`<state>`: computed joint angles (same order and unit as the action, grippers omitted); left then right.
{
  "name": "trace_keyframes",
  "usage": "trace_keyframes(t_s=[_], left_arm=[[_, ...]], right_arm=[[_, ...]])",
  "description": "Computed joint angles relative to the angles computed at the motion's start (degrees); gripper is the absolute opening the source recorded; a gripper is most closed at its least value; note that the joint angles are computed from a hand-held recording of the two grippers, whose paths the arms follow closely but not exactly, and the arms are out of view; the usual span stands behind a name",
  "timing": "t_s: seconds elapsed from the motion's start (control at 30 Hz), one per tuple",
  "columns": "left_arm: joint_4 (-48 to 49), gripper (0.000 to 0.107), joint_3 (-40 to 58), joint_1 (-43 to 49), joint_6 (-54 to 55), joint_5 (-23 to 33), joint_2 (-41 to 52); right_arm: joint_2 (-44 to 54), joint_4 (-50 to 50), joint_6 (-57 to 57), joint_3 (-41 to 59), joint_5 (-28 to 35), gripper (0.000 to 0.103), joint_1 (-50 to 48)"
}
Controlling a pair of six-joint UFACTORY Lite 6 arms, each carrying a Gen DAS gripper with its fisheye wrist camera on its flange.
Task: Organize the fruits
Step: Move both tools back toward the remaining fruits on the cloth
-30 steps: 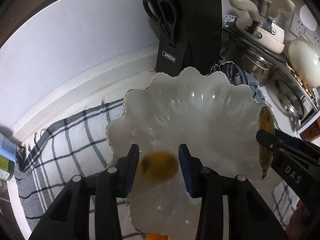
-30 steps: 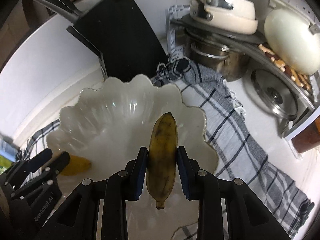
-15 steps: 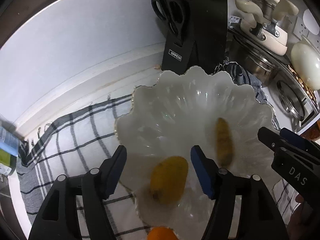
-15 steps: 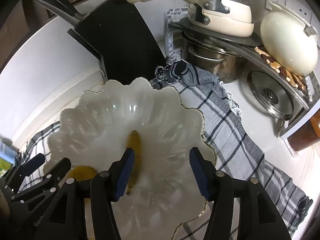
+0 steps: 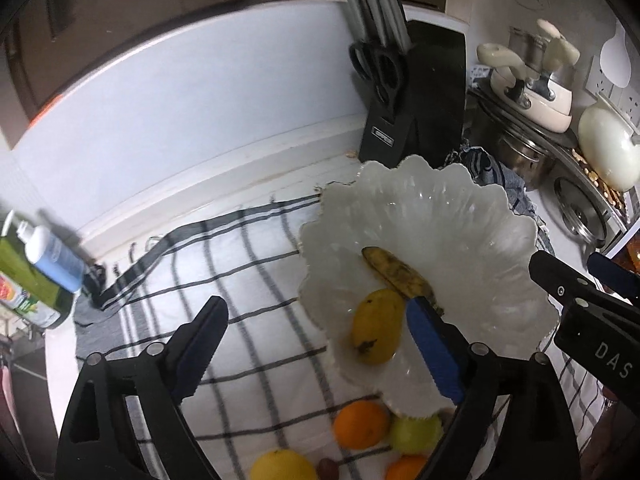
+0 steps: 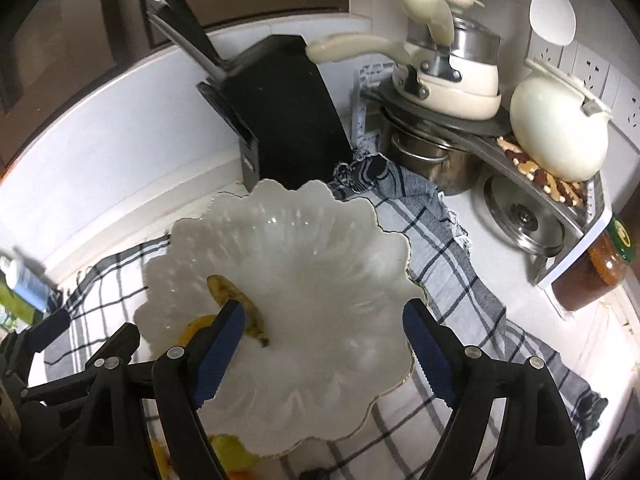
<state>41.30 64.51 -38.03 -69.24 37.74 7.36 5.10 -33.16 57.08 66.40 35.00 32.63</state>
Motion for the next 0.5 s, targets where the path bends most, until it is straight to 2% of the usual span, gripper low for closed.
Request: trace_keyframes(t_s=[0.5], left_arm=[[1.87, 0.094, -13.54, -7.72, -7.76, 10.53, -17.10]], right_arm=[[-10.67, -3.33, 6.65, -7.74, 4.54, 0.084, 9.97]])
